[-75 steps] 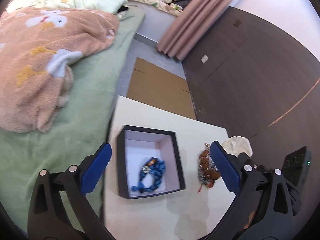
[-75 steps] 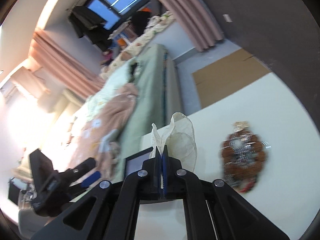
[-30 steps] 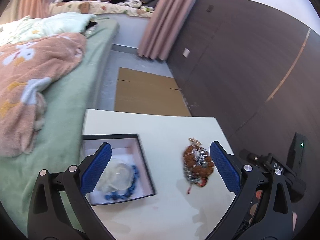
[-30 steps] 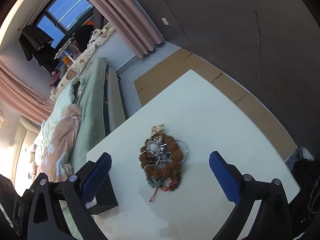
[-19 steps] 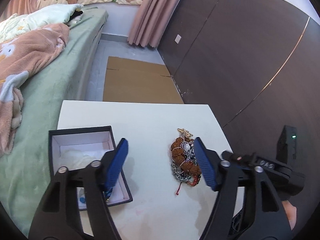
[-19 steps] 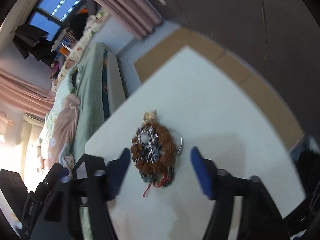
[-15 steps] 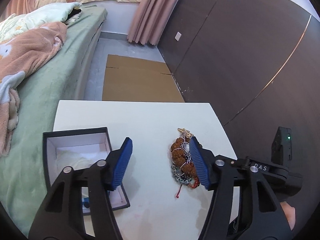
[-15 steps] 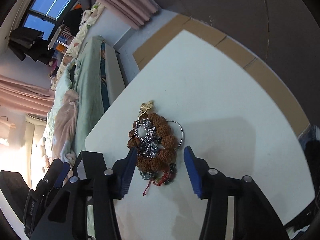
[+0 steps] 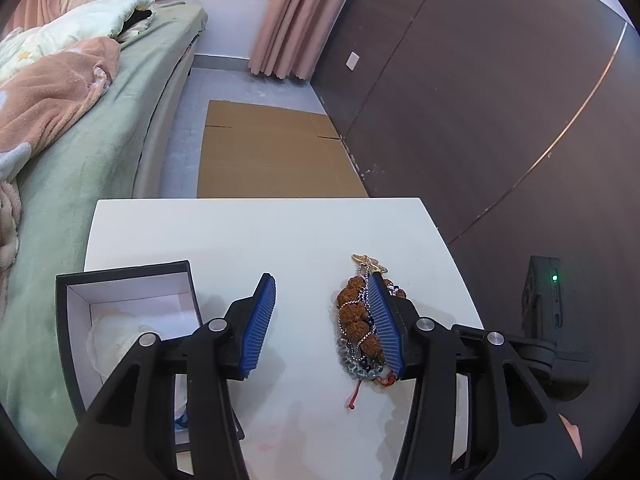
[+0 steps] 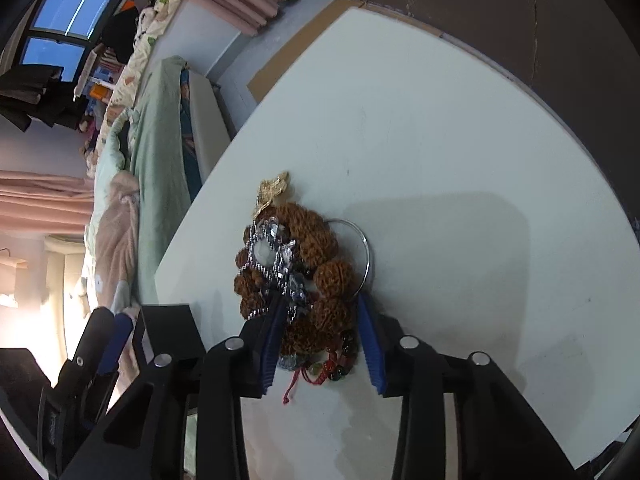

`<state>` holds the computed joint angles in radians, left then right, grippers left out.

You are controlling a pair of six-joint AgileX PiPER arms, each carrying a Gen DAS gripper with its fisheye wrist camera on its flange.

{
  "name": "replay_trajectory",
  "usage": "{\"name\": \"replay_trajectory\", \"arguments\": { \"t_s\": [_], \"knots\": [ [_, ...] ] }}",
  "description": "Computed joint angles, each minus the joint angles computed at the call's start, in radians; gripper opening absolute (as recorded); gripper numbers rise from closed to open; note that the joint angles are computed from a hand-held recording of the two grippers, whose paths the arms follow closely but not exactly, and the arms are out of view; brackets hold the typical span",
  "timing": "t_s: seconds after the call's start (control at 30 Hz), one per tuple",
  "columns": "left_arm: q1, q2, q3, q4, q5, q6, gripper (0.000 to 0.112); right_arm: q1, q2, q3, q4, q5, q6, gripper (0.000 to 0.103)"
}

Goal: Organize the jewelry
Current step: 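Move the right gripper to the pile and grasp the brown bead bracelet, then lift the brown bead bracelet out of the tangle with the right gripper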

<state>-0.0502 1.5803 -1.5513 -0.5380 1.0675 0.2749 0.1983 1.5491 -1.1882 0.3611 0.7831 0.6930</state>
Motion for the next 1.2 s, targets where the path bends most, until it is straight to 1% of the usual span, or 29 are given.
{"name": "replay_trajectory", "arguments": {
  "t_s": [0.03, 0.13, 0.27, 0.37, 0.47, 0.57, 0.63, 0.67, 0.83, 0.97, 1.0, 1.1, 1.2],
  "knots": [
    [-0.002, -0.003, 0.003, 0.001, -0.001, 0.001, 0.049, -0.005, -0.006, 0.009, 0.004, -0.002, 0.002, 0.019],
    [0.001, -0.004, 0.009, 0.004, 0.0, 0.006, 0.049, -0.027, -0.047, 0.051, 0.045, -0.012, -0.032, 0.019],
    [0.0, -0.006, 0.015, 0.008, 0.006, 0.005, 0.049, -0.008, -0.11, 0.057, -0.016, -0.005, 0.0, 0.018],
    [-0.008, -0.015, 0.025, 0.012, 0.006, 0.008, 0.049, -0.01, -0.144, 0.059, 0.0, 0.005, -0.023, 0.018],
    [-0.018, -0.028, 0.044, 0.014, 0.001, 0.01, 0.049, -0.004, -0.187, 0.056, -0.013, -0.011, -0.036, 0.018],
    [-0.023, -0.029, 0.048, 0.011, 0.0, 0.011, 0.049, -0.016, -0.232, 0.061, 0.027, -0.045, -0.11, 0.018],
    [-0.023, -0.024, 0.05, 0.001, 0.001, 0.012, 0.049, -0.013, -0.241, 0.039, 0.007, -0.041, -0.121, 0.018],
    [-0.024, -0.023, 0.052, -0.002, 0.001, 0.011, 0.049, -0.017, -0.248, 0.036, 0.019, -0.048, -0.14, 0.018],
    [-0.03, 0.004, 0.049, -0.049, 0.023, 0.02, 0.049, -0.062, -0.252, 0.017, 0.109, -0.029, -0.236, 0.018],
    [-0.05, 0.03, 0.048, -0.088, 0.045, 0.032, 0.049, -0.057, -0.264, -0.002, 0.039, 0.0, -0.186, 0.018],
    [-0.056, 0.037, 0.051, -0.099, 0.051, 0.034, 0.049, -0.055, -0.26, -0.01, 0.008, 0.018, -0.162, 0.018],
    [-0.092, 0.045, 0.062, -0.073, 0.035, 0.027, 0.049, -0.047, -0.247, -0.02, -0.101, 0.064, -0.094, 0.018],
    [-0.123, 0.057, 0.066, -0.062, 0.031, 0.024, 0.049, -0.071, -0.231, -0.016, -0.157, 0.099, -0.07, 0.018]
  ]
}}
